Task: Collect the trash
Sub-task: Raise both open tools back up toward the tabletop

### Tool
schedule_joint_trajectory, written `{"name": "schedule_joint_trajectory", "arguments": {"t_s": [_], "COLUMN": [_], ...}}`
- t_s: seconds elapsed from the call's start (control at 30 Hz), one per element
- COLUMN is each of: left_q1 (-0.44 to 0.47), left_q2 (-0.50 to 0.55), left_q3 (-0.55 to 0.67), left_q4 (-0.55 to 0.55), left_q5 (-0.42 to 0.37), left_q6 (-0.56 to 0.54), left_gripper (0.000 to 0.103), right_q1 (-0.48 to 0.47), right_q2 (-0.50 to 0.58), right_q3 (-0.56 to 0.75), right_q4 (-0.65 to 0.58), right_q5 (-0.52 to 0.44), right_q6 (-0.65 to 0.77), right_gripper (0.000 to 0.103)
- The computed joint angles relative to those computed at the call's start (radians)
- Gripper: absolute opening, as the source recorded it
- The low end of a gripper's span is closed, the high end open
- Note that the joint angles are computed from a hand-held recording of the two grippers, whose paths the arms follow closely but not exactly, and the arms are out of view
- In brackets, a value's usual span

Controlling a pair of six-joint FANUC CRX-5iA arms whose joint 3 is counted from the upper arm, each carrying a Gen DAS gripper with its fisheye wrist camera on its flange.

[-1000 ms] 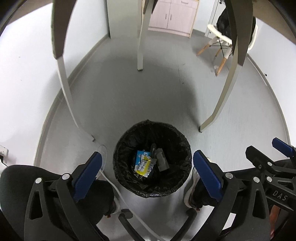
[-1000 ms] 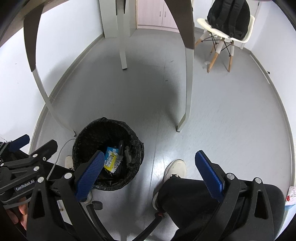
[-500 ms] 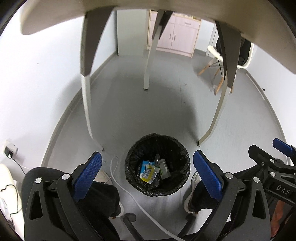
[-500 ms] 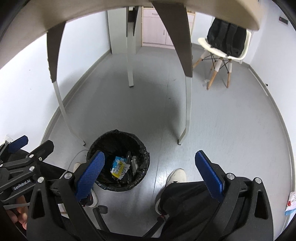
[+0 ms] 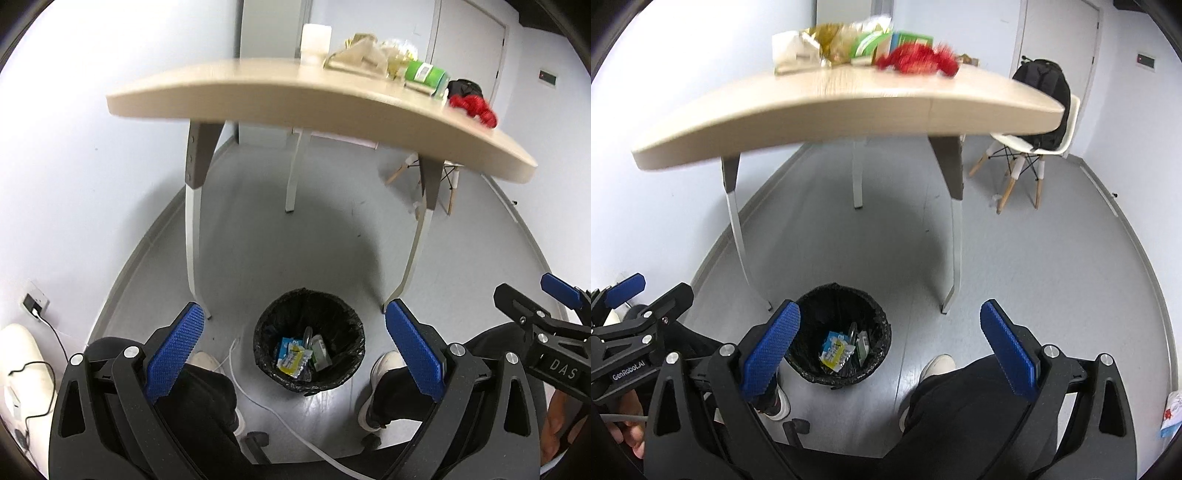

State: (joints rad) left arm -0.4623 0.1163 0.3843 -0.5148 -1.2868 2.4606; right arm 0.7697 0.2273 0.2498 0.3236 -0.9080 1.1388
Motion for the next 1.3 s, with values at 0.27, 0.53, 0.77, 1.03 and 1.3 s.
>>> {"name": "schedule_joint_trajectory", "arguments": {"t_s": [0.27, 0.53, 0.77, 1.03, 1.3], "left_q1": [-0.023, -0.03, 0.001, 0.067, 0.163], "left_q2": [-0.006, -0.001, 0.041, 0.139, 0.306], "left_q3": [0.053, 0.147, 0.261, 0.431, 0.677], "left_q4": [-0.03, -0.06, -0.059, -0.031, 0.036], "left_q5": [-0.039, -0.086, -0.123, -0.16, -0.208], "left_q6": [-0.006, -0.031, -0.076, -0.173, -0.285], "left_gripper": [0.097, 0.097, 0.097, 0.097, 0.097], "right_q1": [-0.005, -0.014, -0.027, -0.051, -0.082], "right_q2": [-0.044, -0.059, -0.02, 0.077, 0.251], "right_q3": [-0.007, 0.033, 0.138, 0.313, 0.592], "right_q4": [0.029, 0.05, 0.042, 0.016, -0.045], "right_q5": [0.006, 0.001, -0.029, -0.082, -0.198], "right_q6": [-0.032, -0.033, -0.003, 0.047, 0.125], "right_gripper": [0.094, 0.094, 0.094, 0.094, 0.092]}}
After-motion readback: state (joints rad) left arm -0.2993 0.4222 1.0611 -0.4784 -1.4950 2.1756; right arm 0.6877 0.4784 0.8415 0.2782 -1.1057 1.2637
